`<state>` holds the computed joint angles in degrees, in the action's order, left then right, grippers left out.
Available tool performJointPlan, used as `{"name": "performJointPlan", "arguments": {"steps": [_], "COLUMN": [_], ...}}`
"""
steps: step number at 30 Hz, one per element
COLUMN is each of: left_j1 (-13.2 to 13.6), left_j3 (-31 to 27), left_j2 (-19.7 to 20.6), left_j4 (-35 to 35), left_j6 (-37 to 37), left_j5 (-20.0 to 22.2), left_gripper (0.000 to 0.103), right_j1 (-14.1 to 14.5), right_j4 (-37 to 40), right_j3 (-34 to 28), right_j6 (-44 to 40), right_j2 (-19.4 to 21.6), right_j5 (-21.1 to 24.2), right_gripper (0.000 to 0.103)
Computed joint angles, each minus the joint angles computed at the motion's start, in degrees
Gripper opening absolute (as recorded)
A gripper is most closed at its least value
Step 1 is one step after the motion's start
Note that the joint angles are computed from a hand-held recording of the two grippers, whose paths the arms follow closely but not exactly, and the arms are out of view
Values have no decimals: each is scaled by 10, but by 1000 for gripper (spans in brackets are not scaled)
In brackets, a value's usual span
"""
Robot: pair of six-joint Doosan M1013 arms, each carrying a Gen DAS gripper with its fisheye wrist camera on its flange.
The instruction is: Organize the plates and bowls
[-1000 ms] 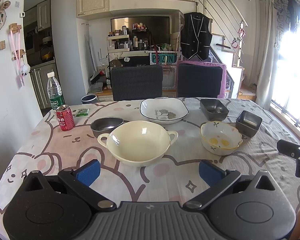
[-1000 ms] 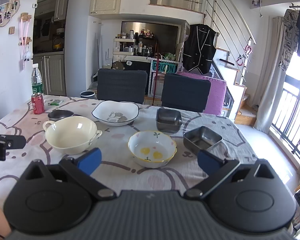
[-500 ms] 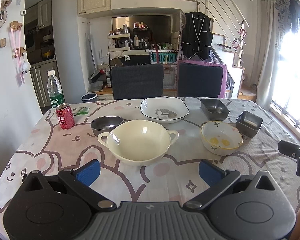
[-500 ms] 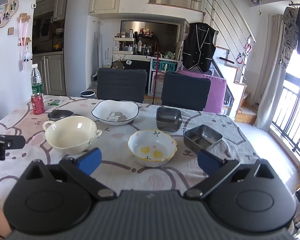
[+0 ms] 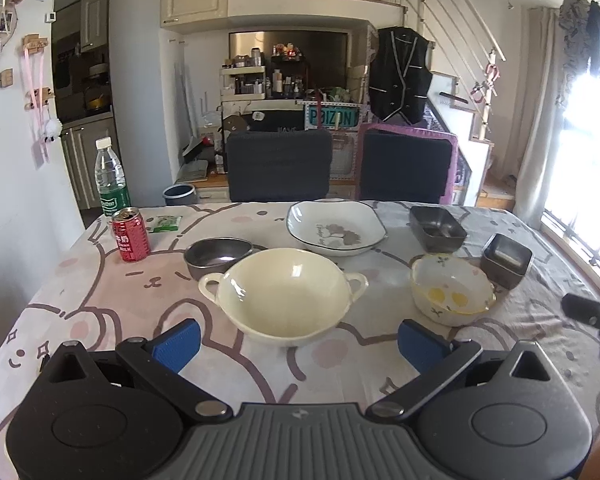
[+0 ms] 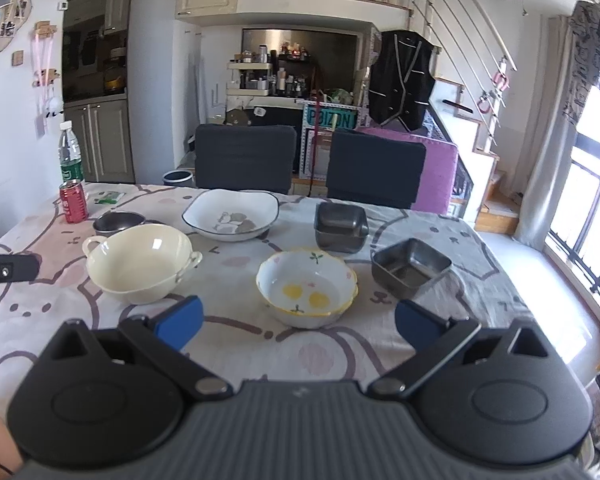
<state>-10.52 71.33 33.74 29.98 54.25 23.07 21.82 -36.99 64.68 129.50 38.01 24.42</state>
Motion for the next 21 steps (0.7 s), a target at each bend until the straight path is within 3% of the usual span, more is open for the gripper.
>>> {"name": "performJointPlan", "arguments": {"steps": [6, 14, 21], "left_j1": [14, 18, 25], "left_j3": [-54, -139, -258], "left_j2": [23, 63, 128], "left_j4": [-90, -49, -91], "left_j6": [54, 73, 166], "left_j5": [15, 27, 80], "left_gripper": [103, 103, 103], "right_j1": [-8, -26, -37], "right_j4": [28, 133, 188], "right_j3": [-33, -115, -252], "right_j6": [-41, -143, -181], "right_j2": [15, 55, 124], "right_j5": [-21, -35, 12], "right_gripper": [103, 103, 103]}}
